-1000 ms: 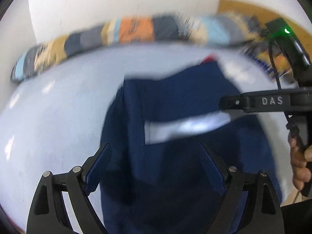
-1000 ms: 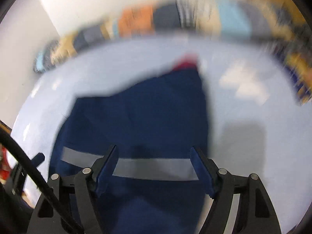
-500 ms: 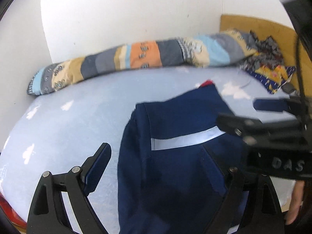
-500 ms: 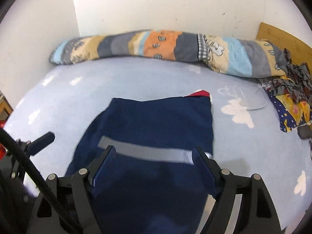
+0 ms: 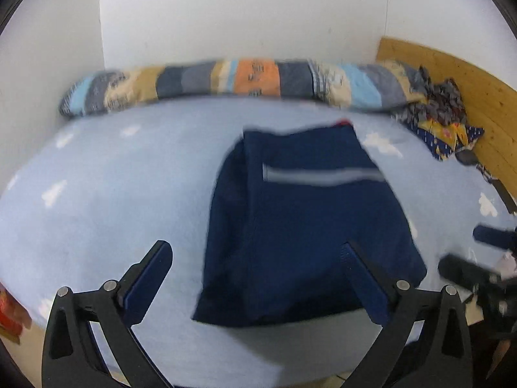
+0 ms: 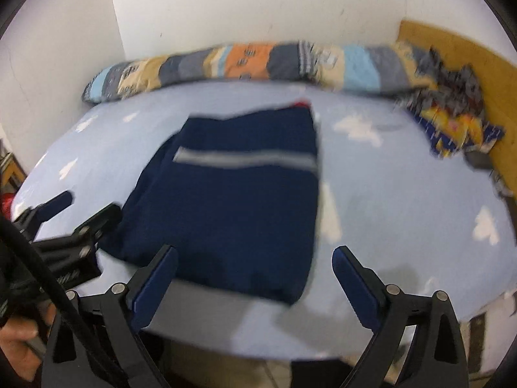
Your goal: Fold large clothes
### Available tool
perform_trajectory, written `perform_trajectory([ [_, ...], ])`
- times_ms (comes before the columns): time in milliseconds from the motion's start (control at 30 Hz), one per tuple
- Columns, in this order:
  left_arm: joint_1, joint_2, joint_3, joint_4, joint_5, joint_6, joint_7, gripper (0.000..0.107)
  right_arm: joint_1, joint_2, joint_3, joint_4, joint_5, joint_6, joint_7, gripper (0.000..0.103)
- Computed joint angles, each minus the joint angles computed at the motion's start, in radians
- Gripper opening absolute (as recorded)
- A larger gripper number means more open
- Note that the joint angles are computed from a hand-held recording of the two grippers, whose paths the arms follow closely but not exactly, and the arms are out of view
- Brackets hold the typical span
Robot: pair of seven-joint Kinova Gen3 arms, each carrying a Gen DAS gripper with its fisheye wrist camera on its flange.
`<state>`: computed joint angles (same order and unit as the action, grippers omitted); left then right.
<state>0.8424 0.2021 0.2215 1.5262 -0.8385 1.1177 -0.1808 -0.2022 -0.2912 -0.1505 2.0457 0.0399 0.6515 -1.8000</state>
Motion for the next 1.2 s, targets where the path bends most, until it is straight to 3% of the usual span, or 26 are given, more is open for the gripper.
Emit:
perform_trajectory([
  [100,-0.045,0.043,-0.012,-0.026,0.104,-0.005,-0.073,0.103,-0.016,0.06,0.013,-0.007,0.0,0.026,-0.002,0.099],
  [200,-0.156,0.106,0.05,-0.077,0.222,0.028,-0.13,0.103,0.013,0.158,0.018,-0.059,-0.046,0.092,0.013,0.099],
  [300,-0.128,0.094,-0.004,-0.068,0.247,-0.005,-0.126,0.103,-0.016,0.221,0.077,-0.09,-0.107,0.134,0.041,0.096],
  [367,-0.078,0.067,-0.05,-0.043,0.221,-0.038,-0.082,0.103,-0.007,0.205,0.051,-0.082,-0.067,0.116,0.006,0.096],
  [433,-0.015,0.063,-0.081,-0.044,0.158,-0.006,-0.027,0.103,-0.025,0.159,0.05,-0.055,-0.026,0.071,-0.03,0.096],
  [600,0.033,0.06,-0.06,-0.058,0.036,0.073,0.045,0.103,0.115,0.016,-0.144,0.031,0.166,-0.037,-0.197,0.097],
  [733,0.069,0.041,-0.046,-0.041,-0.041,0.139,0.123,0.103,0.082,-0.046,-0.141,0.059,0.248,-0.043,-0.283,0.097],
  [867,0.111,0.044,-0.025,-0.034,-0.115,0.246,0.201,0.103,0.14,-0.098,-0.233,0.12,0.364,-0.134,-0.362,0.097],
  [1000,0.111,0.06,-0.006,-0.072,-0.108,0.29,0.194,0.103,0.07,-0.094,-0.141,0.156,0.282,-0.212,-0.298,0.097],
  [1133,0.15,0.11,-0.029,-0.112,-0.154,0.324,0.169,0.103,0.078,-0.095,-0.142,0.178,0.242,-0.272,-0.265,0.097],
  [1200,0.135,0.116,-0.025,-0.116,-0.133,0.294,0.166,0.103,0.046,-0.086,-0.103,0.184,0.189,-0.294,-0.223,0.097],
])
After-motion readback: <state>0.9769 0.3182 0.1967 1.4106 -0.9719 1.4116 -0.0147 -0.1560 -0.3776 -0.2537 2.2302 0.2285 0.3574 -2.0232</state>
